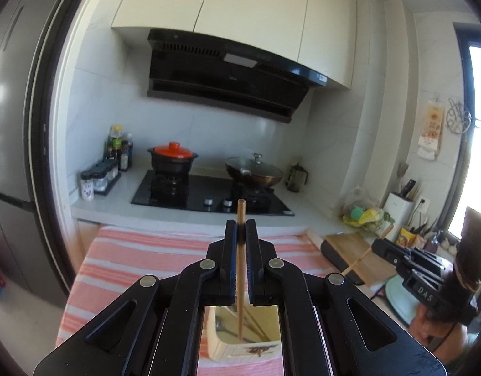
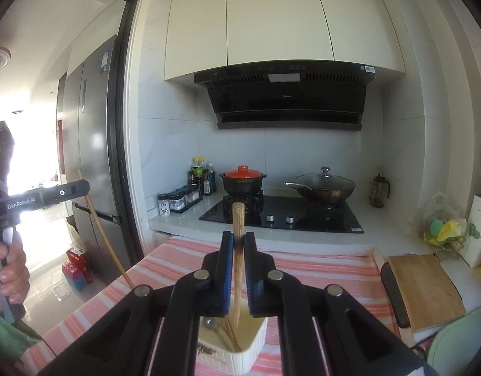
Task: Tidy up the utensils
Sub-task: 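Open the left tool over the box while the right tool releases its chopstick inside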
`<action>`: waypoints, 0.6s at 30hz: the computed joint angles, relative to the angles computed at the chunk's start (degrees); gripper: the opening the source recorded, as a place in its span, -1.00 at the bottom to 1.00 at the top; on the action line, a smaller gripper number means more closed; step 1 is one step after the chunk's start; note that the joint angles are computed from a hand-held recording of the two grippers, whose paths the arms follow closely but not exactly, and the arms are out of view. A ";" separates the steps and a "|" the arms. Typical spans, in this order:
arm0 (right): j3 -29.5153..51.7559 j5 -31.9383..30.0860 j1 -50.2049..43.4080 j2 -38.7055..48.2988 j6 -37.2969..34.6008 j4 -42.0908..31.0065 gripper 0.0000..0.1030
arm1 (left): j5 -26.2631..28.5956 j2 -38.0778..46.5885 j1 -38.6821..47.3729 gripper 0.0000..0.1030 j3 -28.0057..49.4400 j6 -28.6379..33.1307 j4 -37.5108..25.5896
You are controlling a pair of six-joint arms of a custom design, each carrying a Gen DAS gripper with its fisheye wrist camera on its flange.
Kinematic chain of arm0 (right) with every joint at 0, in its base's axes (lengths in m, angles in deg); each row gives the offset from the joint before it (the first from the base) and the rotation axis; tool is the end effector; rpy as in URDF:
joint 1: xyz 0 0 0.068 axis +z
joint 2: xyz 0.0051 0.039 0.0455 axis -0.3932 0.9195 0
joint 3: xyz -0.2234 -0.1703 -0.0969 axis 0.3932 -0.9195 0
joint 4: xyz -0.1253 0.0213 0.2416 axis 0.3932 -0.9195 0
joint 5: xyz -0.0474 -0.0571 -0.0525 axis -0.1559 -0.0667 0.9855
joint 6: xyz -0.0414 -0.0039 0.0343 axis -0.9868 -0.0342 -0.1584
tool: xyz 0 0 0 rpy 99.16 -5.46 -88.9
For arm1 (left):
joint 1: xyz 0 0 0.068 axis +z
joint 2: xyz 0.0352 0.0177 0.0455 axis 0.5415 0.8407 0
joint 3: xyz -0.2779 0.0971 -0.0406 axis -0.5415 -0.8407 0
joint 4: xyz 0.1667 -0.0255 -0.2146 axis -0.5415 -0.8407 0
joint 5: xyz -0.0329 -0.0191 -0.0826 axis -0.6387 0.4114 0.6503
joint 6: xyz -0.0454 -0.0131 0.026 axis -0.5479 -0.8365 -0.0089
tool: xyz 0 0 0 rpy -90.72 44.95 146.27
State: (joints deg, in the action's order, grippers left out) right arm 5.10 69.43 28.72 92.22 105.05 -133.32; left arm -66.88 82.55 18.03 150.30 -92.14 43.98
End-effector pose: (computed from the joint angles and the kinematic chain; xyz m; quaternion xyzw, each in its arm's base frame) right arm 0.1774 0.1831 0.4585 0.0073 0.8178 -0.0039 0.5755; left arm 0.2874 -0.0897 0.4188 0.1695 0.7877 -0.2614 0.5315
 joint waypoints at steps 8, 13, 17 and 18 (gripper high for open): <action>-0.84 -20.85 -14.47 9.33 2.70 -2.86 -0.86 | -3.15 14.38 -4.26 -0.94 3.31 -0.06 -1.59; -0.44 -28.83 -19.66 13.72 3.43 -4.40 -0.86 | -4.50 20.43 -5.69 -0.93 5.48 0.46 -4.21; 0.27 -32.30 -21.87 16.85 4.33 -4.30 -0.82 | -7.91 24.08 -7.63 -0.65 9.81 0.38 -8.90; 0.14 -32.38 -22.10 16.97 4.73 -3.74 -0.58 | -8.37 24.72 -7.75 -0.46 11.11 0.00 -10.61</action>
State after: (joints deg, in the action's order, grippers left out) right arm 5.23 37.05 6.63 109.19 109.78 -137.06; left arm -75.25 107.28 10.29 161.40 -92.14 33.37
